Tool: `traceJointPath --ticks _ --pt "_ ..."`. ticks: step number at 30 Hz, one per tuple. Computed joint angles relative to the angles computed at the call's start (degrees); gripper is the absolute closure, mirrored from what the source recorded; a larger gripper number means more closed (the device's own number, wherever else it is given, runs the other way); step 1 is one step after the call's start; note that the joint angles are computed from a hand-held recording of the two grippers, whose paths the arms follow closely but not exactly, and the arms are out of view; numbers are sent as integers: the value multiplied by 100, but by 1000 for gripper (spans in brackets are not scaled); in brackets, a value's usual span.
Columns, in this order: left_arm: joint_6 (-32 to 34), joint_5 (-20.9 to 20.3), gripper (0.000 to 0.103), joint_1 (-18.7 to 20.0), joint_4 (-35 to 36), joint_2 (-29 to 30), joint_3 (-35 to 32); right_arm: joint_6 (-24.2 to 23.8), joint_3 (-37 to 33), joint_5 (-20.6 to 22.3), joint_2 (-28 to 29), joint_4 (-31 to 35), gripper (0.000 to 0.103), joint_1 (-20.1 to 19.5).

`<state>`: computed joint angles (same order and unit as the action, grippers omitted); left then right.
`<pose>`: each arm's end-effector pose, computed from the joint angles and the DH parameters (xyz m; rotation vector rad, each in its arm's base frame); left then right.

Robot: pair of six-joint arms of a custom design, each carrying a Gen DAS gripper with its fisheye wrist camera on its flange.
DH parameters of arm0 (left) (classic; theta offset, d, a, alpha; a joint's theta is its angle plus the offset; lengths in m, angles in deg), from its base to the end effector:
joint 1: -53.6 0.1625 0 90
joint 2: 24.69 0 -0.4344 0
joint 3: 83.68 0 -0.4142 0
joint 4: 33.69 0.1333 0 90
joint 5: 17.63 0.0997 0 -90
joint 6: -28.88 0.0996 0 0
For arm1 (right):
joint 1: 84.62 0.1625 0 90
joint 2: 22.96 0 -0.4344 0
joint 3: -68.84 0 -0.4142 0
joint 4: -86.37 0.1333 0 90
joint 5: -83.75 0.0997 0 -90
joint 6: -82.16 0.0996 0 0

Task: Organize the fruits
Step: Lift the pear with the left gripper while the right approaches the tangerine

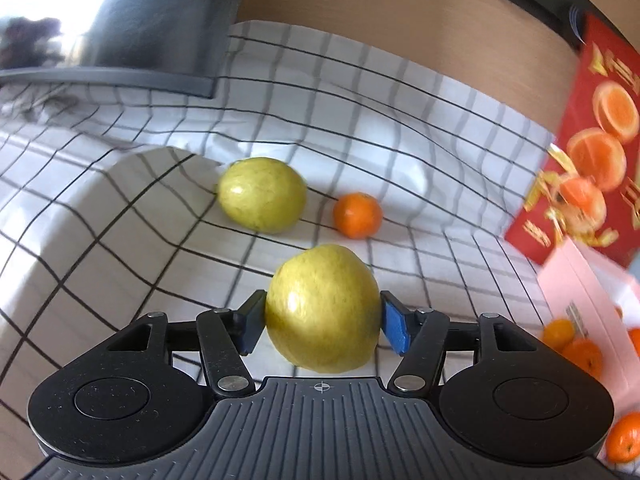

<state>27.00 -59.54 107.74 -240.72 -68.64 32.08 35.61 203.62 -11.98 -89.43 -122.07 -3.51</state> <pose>-0.1597 -0.5750 0.0944 0.2639 2.3290 -1.2407 0.0498 -0.4799 0.1889 0.7455 -2.3660 0.9690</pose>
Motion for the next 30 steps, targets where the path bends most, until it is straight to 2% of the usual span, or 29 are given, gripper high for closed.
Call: traceJointPath --ticks 4,11,18,25,30 --pt "-250 -499 38 -102 -105 -112 328 32 6 -12 8 -35 35 5" --pt "-487 -1316 38 -629 -845 -142 1131 189 11 13 20 -107 33 -14" --pt "-744 -2134 38 -919 -689 125 1363 288 44 -165 154 -453 32 52" --pt "-738 -1936 38 -1017 -602 321 1309 819 71 -128 10 -568 26 -78" --pt "-723 -1892 38 -1024 -708 342 1329 869 422 84 -203 -1216 23 -350"
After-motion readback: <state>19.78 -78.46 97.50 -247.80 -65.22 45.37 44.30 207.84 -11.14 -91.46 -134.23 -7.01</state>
